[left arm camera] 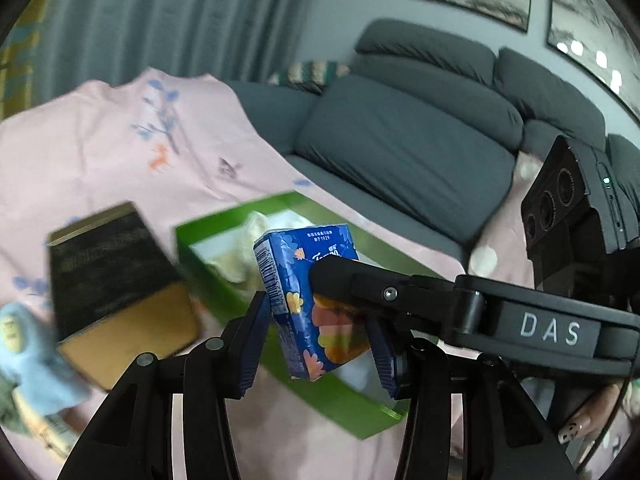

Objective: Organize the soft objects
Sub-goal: 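Carry the tissue pack into the green box and open the right tool, then move the right tool back toward the tree-printed tissue pack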

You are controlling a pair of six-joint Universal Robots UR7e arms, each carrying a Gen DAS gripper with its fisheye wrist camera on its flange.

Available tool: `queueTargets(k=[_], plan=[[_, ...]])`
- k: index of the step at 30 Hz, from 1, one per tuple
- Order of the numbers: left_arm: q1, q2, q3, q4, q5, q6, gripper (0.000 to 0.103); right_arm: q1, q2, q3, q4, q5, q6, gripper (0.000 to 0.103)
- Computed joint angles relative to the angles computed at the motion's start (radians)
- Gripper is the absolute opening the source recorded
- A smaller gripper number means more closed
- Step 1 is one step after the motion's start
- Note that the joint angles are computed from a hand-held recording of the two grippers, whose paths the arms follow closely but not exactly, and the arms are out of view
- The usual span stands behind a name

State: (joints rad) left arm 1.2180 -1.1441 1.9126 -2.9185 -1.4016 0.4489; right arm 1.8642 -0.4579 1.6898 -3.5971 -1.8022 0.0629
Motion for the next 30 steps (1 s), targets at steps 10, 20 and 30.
queueTargets(k=[10,20,30], plan=[[-0.025,0.118,-0.064,0.089,0.030,-0.018,0.048,-0.050,-0.009,0.000,-0.023,-0.096,0.101,0.042],[-0.026,0.154,-0.087,0.096,0.044,-0.010,0.048,-0.046,0.005,-0.017,-0.044,-0.197,0.101,0.041],[-0.017,0.121,-0.072,0.060,0.068,-0.025,0.049,-0.030,0.023,-0.026,-0.111,-0.236,0.086,0.052]])
